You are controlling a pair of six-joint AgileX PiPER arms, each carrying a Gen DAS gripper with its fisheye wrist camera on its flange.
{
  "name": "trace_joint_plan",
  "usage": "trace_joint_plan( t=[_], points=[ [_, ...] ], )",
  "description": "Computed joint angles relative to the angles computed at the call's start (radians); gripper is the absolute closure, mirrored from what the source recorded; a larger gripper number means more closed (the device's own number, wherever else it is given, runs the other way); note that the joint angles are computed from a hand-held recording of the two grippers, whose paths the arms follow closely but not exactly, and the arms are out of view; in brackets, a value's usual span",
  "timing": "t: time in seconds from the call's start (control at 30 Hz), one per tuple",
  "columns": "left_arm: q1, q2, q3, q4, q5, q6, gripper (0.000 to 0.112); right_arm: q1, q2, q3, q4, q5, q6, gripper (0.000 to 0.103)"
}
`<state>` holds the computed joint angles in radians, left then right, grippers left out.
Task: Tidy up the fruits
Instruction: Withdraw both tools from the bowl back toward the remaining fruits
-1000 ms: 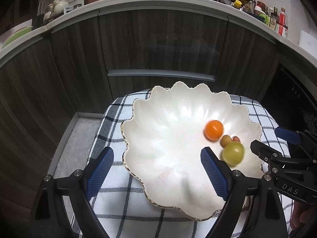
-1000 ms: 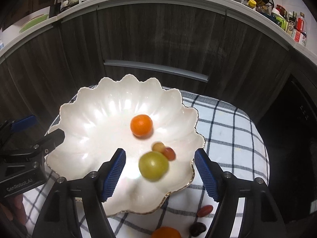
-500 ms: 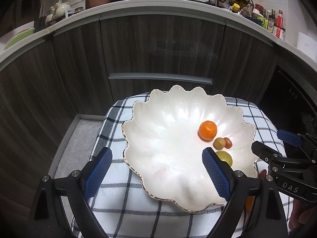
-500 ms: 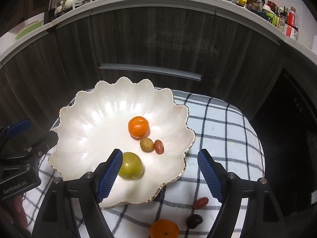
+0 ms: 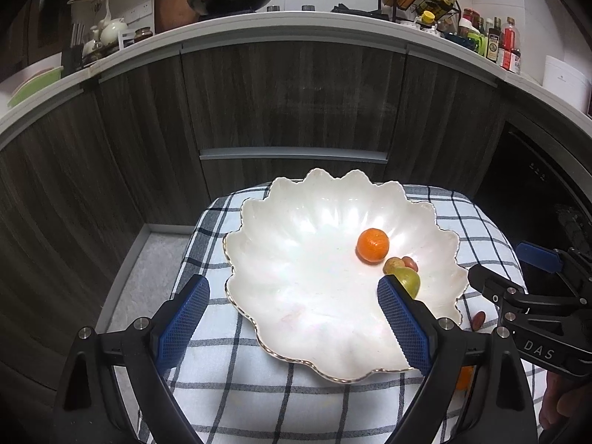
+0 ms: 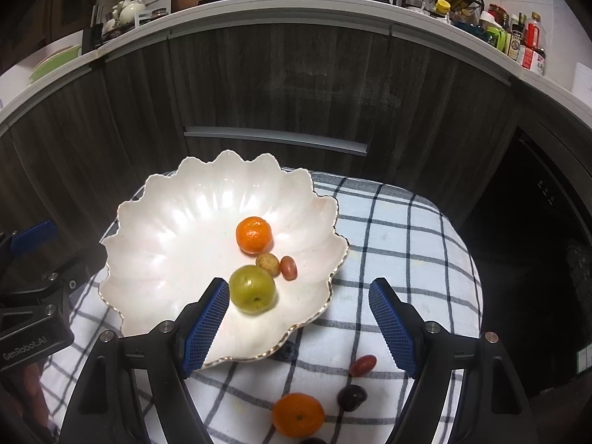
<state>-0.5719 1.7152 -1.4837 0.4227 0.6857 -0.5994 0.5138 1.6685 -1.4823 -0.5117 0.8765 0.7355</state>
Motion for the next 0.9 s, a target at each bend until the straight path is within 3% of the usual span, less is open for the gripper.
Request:
trace_joint_plan(
  t=[0.9],
  points=[
    [-0.119, -0.104, 0.109, 0.079, 0.013, -0.106, 0.019, 0.008, -0.163, 0.182, -0.028, -0.004, 0.084, 0.024]
  ],
)
